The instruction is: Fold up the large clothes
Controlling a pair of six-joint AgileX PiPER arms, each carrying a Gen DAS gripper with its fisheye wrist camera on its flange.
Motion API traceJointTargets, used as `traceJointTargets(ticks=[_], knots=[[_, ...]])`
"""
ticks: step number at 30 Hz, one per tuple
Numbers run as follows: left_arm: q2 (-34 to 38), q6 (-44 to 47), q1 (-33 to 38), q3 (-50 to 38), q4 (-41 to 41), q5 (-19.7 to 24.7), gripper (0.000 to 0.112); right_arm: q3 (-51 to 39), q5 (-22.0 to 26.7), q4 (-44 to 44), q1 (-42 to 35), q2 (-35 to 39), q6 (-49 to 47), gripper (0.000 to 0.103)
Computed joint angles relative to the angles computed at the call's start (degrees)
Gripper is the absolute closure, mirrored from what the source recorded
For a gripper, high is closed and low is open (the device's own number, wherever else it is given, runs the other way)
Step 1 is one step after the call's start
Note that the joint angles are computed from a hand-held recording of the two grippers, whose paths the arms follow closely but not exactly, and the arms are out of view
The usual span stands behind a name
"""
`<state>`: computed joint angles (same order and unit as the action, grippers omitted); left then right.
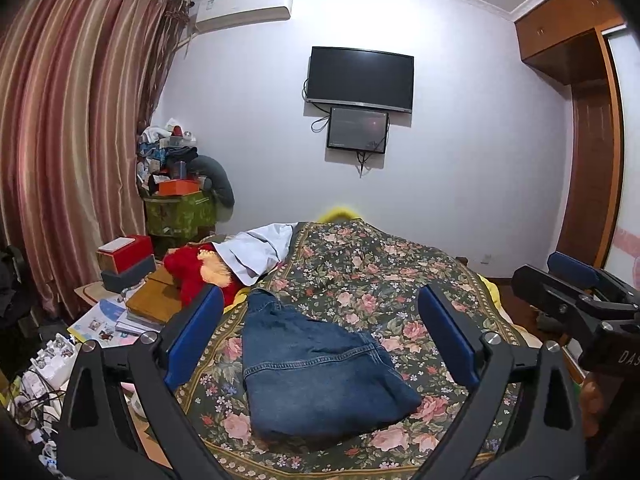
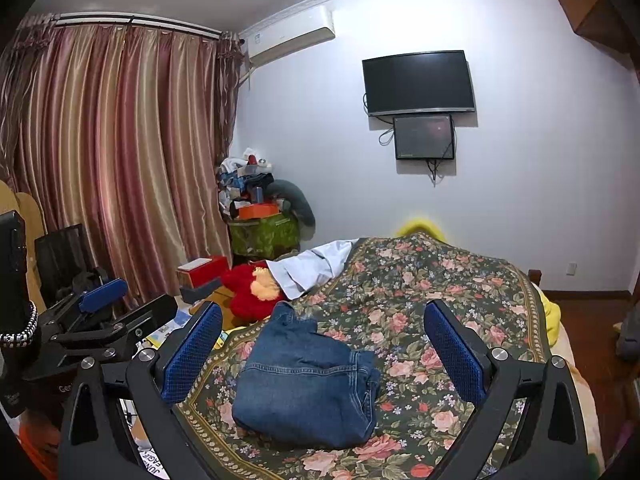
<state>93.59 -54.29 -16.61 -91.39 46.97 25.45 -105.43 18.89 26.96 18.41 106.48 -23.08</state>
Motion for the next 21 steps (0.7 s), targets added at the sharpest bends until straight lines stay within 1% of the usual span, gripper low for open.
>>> traceJointTargets(ticks=[3, 7, 13, 21], knots=[[-0.25, 1.37, 0.65, 0.33, -1.97, -1.17, 0.014, 0.10, -0.10, 0.43, -0.12, -0.02, -0.52, 0.003], [-0.11, 5.50, 0.86, -0.11, -5.16, -1.44, 0.014, 0.09, -0.15, -0.25, -0.07, -0.28, 0.34, 0.003], [-0.14, 2.91, -0.13, 0.43, -1.71, -1.16, 0.014, -1.02, -0.04, -6.52, 1.04, -0.39, 7.09, 0.003], [-0.09, 2.52, -0.22, 0.51, -1.63, -1.24, 0.014, -1.15, -0.13, -9.09, 1.65, -0.29, 10.04, 0.003]])
